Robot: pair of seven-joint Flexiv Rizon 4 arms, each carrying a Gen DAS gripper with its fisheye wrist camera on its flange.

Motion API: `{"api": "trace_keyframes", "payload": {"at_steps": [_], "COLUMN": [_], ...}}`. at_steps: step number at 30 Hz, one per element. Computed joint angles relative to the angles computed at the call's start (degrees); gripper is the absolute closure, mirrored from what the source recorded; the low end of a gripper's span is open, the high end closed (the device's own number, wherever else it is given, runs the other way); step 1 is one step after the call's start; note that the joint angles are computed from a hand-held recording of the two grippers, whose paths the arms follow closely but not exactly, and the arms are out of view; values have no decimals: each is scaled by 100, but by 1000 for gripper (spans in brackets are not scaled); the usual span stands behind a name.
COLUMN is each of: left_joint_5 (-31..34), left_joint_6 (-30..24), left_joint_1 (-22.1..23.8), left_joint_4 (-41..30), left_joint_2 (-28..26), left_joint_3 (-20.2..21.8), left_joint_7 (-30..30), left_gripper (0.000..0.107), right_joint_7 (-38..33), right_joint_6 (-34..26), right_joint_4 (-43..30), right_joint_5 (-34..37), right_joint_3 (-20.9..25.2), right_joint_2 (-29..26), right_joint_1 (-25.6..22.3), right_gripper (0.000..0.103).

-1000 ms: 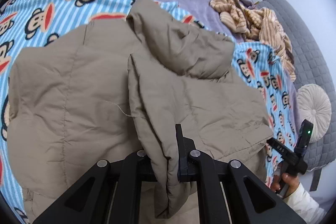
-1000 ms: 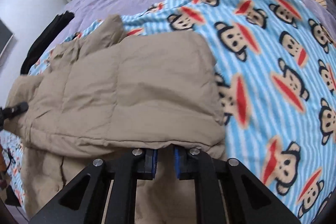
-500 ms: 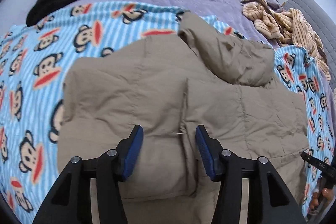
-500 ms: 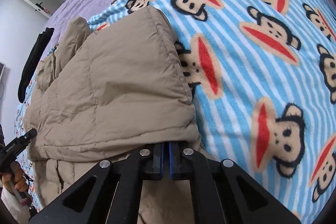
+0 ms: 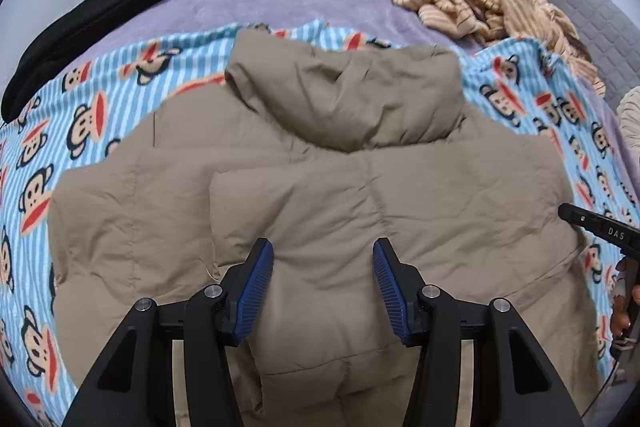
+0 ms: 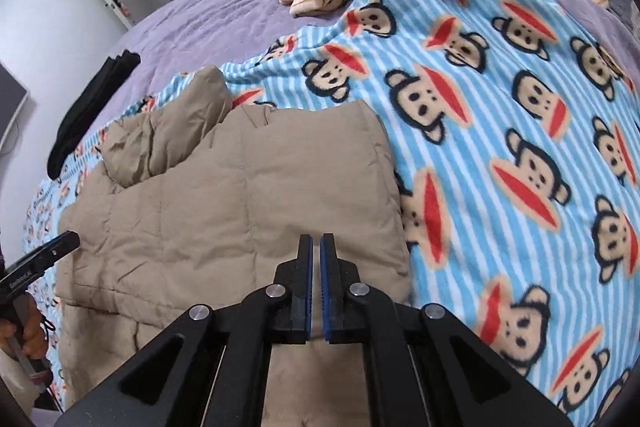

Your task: Fold large clothes

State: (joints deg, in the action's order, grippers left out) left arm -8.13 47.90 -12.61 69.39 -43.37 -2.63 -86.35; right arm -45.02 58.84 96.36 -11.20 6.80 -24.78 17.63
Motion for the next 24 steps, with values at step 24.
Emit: {"api": "trace_keyframes", "payload": {"at_steps": [24], "left_joint_5": [727], "left_joint_6": [-439], "left_joint_1": [-12], "left_joint_4": [775], "left_joint_2": [870], "left_joint_3": [454], "left_joint_7": [-848], "left_gripper": [53], "right_joint_7": [438], "right_joint_6": [-254], "right_joint_4": [749], "right_joint_5": [364], "right_joint_3": [133], "right_joint_2": [575], "right_joint_1": [-85], "right_gripper": [61]}}
